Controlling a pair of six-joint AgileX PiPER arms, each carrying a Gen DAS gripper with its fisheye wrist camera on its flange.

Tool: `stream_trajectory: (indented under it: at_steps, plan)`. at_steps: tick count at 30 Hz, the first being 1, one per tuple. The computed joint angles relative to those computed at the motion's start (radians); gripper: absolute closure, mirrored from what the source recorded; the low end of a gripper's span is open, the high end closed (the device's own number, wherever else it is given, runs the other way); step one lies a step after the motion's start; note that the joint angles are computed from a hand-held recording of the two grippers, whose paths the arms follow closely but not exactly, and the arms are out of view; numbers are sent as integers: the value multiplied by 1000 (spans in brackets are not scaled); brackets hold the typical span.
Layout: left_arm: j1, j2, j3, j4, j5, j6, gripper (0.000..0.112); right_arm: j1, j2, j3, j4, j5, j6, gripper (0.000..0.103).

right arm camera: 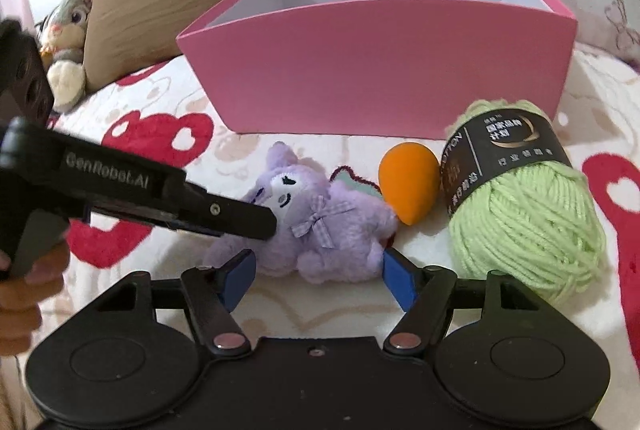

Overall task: Organize objects
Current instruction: 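Lower the left gripper onto the purple plush toy's head, then close the left gripper on the plush toy and lift it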

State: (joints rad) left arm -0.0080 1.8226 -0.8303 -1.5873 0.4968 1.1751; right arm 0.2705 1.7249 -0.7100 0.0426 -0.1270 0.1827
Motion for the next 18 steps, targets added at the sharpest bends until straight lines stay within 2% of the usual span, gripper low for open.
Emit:
stream_trajectory:
  at_steps: [3,11,18]
  plan:
    - [17,2,5,-31,14,10,76,16,0,7,110,-14,-134,25]
    - [12,25,-7,-69,21,65,76,16,24,9,96,-52,-102,23]
    - [-7,13,-4,-66,-6,80,77,35,40,-4,211,-64,-228,24]
